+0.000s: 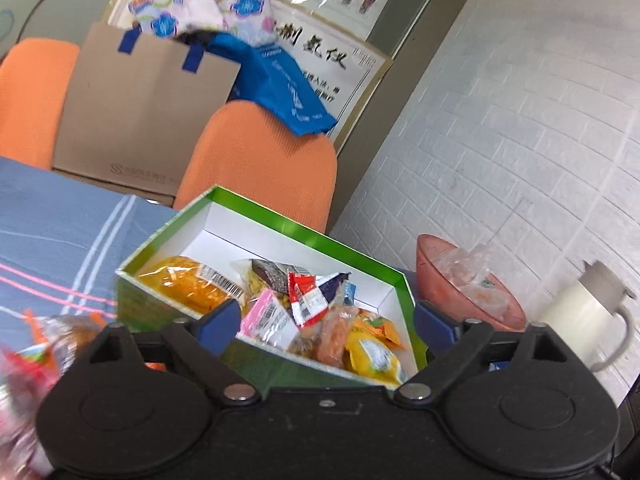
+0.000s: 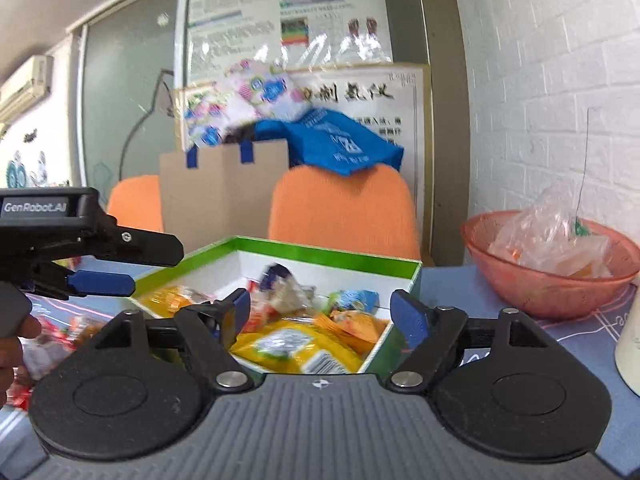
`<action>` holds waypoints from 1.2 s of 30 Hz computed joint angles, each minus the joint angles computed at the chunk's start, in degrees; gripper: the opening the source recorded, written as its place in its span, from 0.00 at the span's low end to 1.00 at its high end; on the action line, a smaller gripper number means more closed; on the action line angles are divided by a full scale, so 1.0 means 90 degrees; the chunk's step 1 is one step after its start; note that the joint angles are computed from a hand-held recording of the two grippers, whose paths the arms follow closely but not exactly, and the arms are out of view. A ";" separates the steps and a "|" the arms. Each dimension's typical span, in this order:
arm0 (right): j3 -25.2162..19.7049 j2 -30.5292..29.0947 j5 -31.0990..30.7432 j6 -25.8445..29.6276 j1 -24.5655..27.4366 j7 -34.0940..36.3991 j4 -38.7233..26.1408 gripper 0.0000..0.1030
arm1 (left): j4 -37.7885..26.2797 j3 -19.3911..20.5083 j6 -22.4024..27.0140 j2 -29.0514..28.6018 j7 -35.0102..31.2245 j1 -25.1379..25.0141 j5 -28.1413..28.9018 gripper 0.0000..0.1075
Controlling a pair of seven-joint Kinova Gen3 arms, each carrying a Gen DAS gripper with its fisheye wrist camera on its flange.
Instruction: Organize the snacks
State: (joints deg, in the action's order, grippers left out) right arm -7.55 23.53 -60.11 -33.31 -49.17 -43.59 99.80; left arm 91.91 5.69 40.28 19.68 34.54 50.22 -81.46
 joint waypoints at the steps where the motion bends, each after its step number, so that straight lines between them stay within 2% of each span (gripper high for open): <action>1: -0.0059 -0.0078 0.0099 0.0005 0.0000 -0.0105 0.0097 1.00 | 0.0048 0.0058 0.0231 -0.0075 -0.0084 0.0121 0.0086 0.96; 5: -0.0317 -0.0390 0.0746 0.0176 0.0052 -0.0855 0.0525 1.00 | 0.0586 0.0921 0.1152 -0.0423 0.0170 0.0060 -0.0010 0.96; 7: -0.0374 -0.0488 0.1085 0.0261 0.0018 -0.1233 0.0700 1.00 | 0.0869 0.0921 0.1644 -0.0577 0.0372 0.0379 0.0090 0.96; 10: -0.0317 -0.0565 0.1208 0.0437 -0.0164 -0.1385 0.0811 1.00 | 0.1172 0.0542 0.2421 -0.0752 0.0716 0.1056 0.0442 0.96; 12: -0.0263 -0.0571 0.1188 0.0602 -0.0272 -0.1417 0.0799 1.00 | 0.1358 0.0668 0.2697 -0.0912 0.0836 0.0966 0.0657 0.96; 14: -0.0196 -0.0549 0.1113 0.0746 -0.0393 -0.1417 0.0738 1.00 | 0.1581 0.1029 0.2787 -0.1110 0.0976 0.0544 0.0766 0.96; 17: -0.0228 -0.0561 0.1320 0.0977 -0.0418 -0.1696 0.0729 1.00 | 0.1923 0.0943 0.2368 -0.1398 0.1058 0.0267 0.0832 0.96; 20: -0.0205 -0.0562 0.1557 0.1215 -0.0485 -0.1999 0.0729 1.00 | 0.2256 0.1151 0.1591 -0.1627 0.1036 -0.0453 0.0822 0.96; 23: 0.0017 -0.0510 0.1480 0.1489 -0.0745 -0.1954 0.0613 1.00 | 0.2294 0.0741 0.0920 -0.1631 0.0736 -0.0528 0.1073 0.96; 25: 0.0128 -0.0442 0.1513 0.1745 -0.0839 -0.1997 0.0466 1.00 | 0.2447 0.0861 0.0402 -0.1690 0.0833 -0.0813 0.0969 0.96; 26: 0.0148 -0.0404 0.1620 0.1878 -0.0847 -0.2076 0.0394 1.00 | 0.2504 0.1098 0.0143 -0.1722 0.0833 -0.1108 0.0916 0.85; 27: 0.0153 -0.0359 0.1763 0.1985 -0.0857 -0.2173 0.0325 1.00 | 0.2540 0.1338 -0.0116 -0.1738 0.0749 -0.1403 0.0911 0.63; 28: 0.0225 -0.0304 0.1841 0.2106 -0.0927 -0.2211 0.0234 1.00 | 0.2577 0.1476 -0.0375 -0.1740 0.0749 -0.1582 0.0846 0.61; 30: 0.0550 -0.0168 0.2027 0.2324 -0.1206 -0.2346 0.0029 1.00 | 0.2619 0.1403 -0.0842 -0.1744 0.0684 -0.1596 0.0738 0.61; 32: 0.1112 -0.0026 0.1863 0.2580 -0.1681 -0.2188 -0.0193 1.00 | 0.2594 0.1154 -0.0967 -0.1727 0.0632 -0.1299 0.0658 0.61; 34: 0.1701 0.0116 0.1495 0.2733 -0.2180 -0.1800 -0.0380 1.00 | 0.2667 0.1180 -0.0842 -0.1751 0.0971 -0.1209 0.0369 0.71; 35: 0.1996 0.0189 0.1466 0.2816 -0.2408 -0.1736 -0.0467 1.00 | 0.2720 0.1189 -0.0813 -0.1784 0.1190 -0.1197 0.0233 0.83; 36: 0.2281 0.0248 0.1533 0.2936 -0.2606 -0.1775 -0.0534 1.00 | 0.2768 0.1204 -0.0791 -0.1815 0.1355 -0.1197 0.0142 0.87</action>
State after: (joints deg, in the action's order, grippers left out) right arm 12.98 25.77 -46.31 -6.89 -72.62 -59.57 95.00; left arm 116.82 16.53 33.16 3.34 46.73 39.44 -80.18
